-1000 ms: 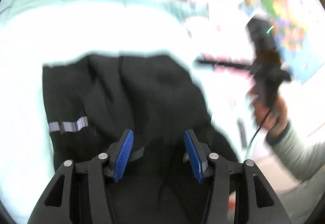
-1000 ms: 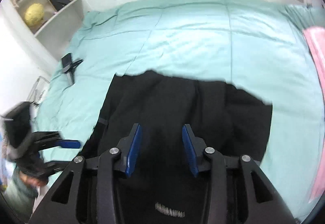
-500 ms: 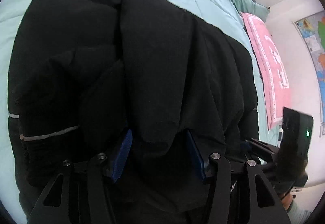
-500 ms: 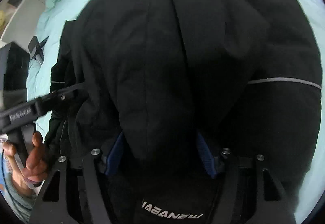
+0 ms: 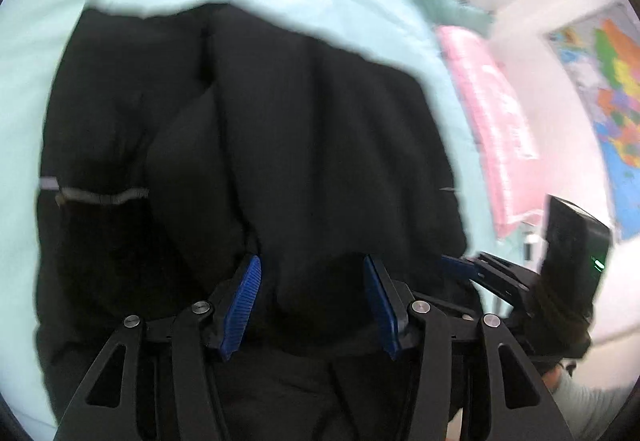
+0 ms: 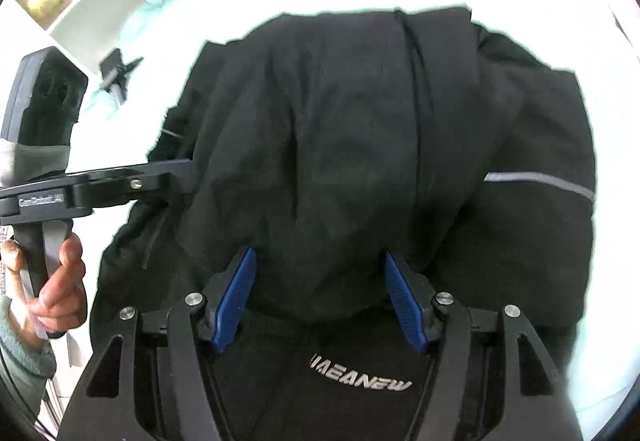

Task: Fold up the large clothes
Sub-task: 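Lay the folded part down and press it flat with both tools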

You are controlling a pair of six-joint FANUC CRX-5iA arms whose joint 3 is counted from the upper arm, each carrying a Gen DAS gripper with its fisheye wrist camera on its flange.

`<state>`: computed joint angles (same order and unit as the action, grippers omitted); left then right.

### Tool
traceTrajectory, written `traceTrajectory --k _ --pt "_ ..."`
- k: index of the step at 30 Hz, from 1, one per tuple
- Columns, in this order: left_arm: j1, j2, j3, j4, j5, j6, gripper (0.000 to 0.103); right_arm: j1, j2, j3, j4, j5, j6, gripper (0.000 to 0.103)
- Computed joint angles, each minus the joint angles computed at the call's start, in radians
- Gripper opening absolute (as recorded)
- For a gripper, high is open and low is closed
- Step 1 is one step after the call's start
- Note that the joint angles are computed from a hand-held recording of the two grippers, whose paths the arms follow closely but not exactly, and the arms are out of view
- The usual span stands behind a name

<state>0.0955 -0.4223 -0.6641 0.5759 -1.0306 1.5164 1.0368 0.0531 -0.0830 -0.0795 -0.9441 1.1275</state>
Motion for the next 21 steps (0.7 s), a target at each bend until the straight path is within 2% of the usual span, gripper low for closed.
traceTrajectory --k 1,3,9,12,15,17,21 --pt "-0.006 0.030 0.001 -0.026 0.005 0.038 0.053 -0.010 0.014 0.000 0.002 -0.012 0.004 0.069" --pt "-0.007 0.045 -0.030 -0.002 0.038 0.035 0.053 -0.009 0.047 -0.005 0.007 -0.024 -0.014 0.068" --pt "-0.079 0.056 0.006 -0.089 0.113 0.066 0.054 -0.006 0.001 -0.095 0.024 0.096 -0.024 0.069" --pt "-0.098 0.017 -0.025 -0.087 0.153 0.078 0.054 0.008 -0.035 -0.151 0.047 0.161 -0.045 0.069" --pt "-0.086 -0.066 -0.095 -0.067 0.183 0.032 0.053 0.014 -0.081 -0.213 0.065 0.227 -0.054 0.070" --pt "-0.134 -0.092 -0.099 -0.102 0.221 0.070 0.053 0.000 -0.130 -0.270 0.056 0.264 -0.034 0.070" --pt "-0.204 -0.199 -0.088 -0.234 0.219 0.153 0.054 -0.015 -0.241 -0.354 0.028 0.304 -0.013 0.070"
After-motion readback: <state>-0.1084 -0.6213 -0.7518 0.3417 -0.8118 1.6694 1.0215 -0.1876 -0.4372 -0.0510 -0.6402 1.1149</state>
